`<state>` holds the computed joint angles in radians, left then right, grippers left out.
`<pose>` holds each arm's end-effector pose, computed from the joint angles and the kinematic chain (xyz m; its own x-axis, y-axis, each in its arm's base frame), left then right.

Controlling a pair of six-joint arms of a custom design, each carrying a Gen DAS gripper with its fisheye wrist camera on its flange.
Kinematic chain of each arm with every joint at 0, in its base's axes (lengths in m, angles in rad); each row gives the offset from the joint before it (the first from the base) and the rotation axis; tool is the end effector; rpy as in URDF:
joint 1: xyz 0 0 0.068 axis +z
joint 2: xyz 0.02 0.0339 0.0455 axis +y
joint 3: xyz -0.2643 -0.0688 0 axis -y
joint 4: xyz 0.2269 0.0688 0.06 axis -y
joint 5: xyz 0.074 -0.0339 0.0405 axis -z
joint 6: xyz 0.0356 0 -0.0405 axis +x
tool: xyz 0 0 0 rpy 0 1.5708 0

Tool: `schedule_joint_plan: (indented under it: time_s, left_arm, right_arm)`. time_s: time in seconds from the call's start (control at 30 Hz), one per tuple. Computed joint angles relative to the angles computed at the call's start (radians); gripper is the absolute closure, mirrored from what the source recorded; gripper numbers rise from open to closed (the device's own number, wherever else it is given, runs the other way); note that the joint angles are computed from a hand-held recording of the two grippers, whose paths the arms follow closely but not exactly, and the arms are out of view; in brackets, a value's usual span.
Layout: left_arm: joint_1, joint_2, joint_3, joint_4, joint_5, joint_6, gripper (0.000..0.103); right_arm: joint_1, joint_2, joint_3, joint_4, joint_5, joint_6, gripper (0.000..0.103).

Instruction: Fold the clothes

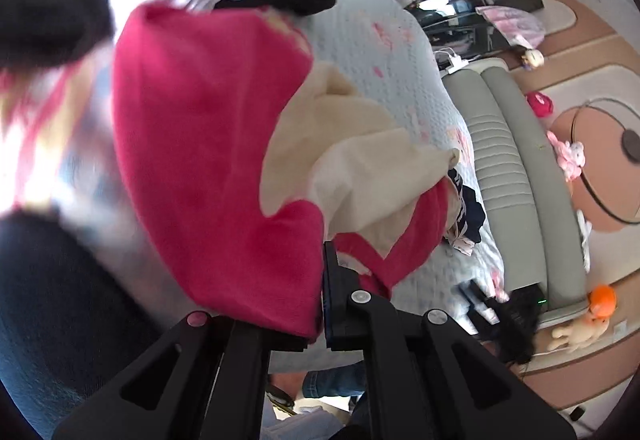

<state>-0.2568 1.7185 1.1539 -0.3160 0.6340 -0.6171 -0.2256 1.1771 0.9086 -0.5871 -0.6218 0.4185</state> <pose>0.3313 -0.1088 0.2250 -0.9378 -0.2358 -0.2549 0.0328 0.6707 -0.7410 0.2198 -0.0292 0.2775 -0.7497 0.5110 -0.4205 0.1250 0.7333 0.6683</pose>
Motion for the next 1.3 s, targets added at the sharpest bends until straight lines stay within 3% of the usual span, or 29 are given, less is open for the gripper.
schedule_joint_plan:
  time_s: [0.03, 0.13, 0.27, 0.37, 0.4, 0.5, 0.53, 0.6, 0.67, 0.7, 0.77, 0.8, 0.83, 0.9, 1.03, 1.1, 1.2, 1.3]
  left_arm:
    - [0.007, -0.004, -0.012, 0.010, 0.007, -0.008, 0.097]
    - [0.022, 0.005, -0.008, 0.007, -0.003, -0.010, 0.097]
    - [0.046, 0.057, -0.025, 0.039, -0.033, -0.015, 0.095]
    - [0.075, 0.062, -0.046, 0.028, -0.056, -0.012, 0.074]
    - [0.087, 0.058, -0.060, 0.040, -0.045, -0.013, 0.068]
    - [0.114, 0.073, -0.101, 0.105, 0.039, -0.018, 0.065]
    - [0.116, 0.088, -0.105, 0.125, 0.068, -0.020, 0.063]
    - [0.101, 0.134, -0.078, 0.162, 0.093, -0.040, 0.063]
    - [0.085, 0.179, -0.048, 0.214, 0.118, -0.074, 0.058]
    - [0.077, 0.203, -0.029, 0.237, 0.126, -0.092, 0.049]
    - [0.057, 0.261, 0.034, 0.242, 0.108, -0.133, 0.048]
    - [0.049, 0.283, 0.076, 0.213, 0.103, -0.139, 0.055]
    - [0.043, 0.285, 0.102, 0.200, 0.101, -0.140, 0.071]
    - [0.037, 0.242, 0.109, 0.215, 0.107, -0.127, 0.073]
    - [0.048, 0.148, 0.129, 0.189, 0.213, -0.073, 0.072]
    - [0.050, 0.106, 0.114, 0.190, 0.231, -0.068, 0.071]
    - [0.059, 0.062, 0.029, 0.286, 0.249, -0.114, 0.071]
    - [0.047, 0.071, -0.042, 0.407, 0.277, -0.228, 0.072]
  right_arm:
    - [0.006, 0.025, -0.033, 0.012, -0.012, 0.001, 0.064]
    - [0.025, 0.105, -0.124, 0.117, -0.068, 0.015, 0.052]
    - [0.069, 0.244, -0.108, 0.260, -0.104, 0.059, 0.024]
    - [0.121, 0.387, -0.042, 0.297, 0.005, 0.099, 0.023]
    - [0.115, 0.399, -0.036, 0.311, -0.004, 0.118, 0.022]
    - [0.090, 0.413, -0.036, 0.375, -0.068, 0.164, 0.021]
    - [0.086, 0.427, -0.027, 0.406, -0.109, 0.155, 0.023]
    - [0.097, 0.488, 0.052, 0.384, -0.149, 0.106, 0.047]
    - [0.124, 0.554, 0.127, 0.379, -0.169, 0.087, 0.049]
    - [0.138, 0.587, 0.154, 0.396, -0.178, 0.089, 0.047]
    - [0.177, 0.681, 0.213, 0.402, -0.120, 0.097, 0.046]
    - [0.193, 0.714, 0.241, 0.381, -0.078, 0.092, 0.061]
    - [0.208, 0.745, 0.266, 0.365, -0.034, 0.093, 0.067]
    - [0.214, 0.697, 0.255, 0.374, -0.018, 0.073, 0.087]
    - [0.182, 0.437, 0.203, 0.317, -0.007, 0.010, 0.091]
    - [0.125, 0.316, 0.184, 0.270, -0.056, 0.000, 0.091]
    - [0.044, 0.196, 0.165, 0.139, -0.103, -0.050, 0.091]
    - [-0.006, 0.107, 0.094, 0.043, -0.109, -0.097, 0.091]
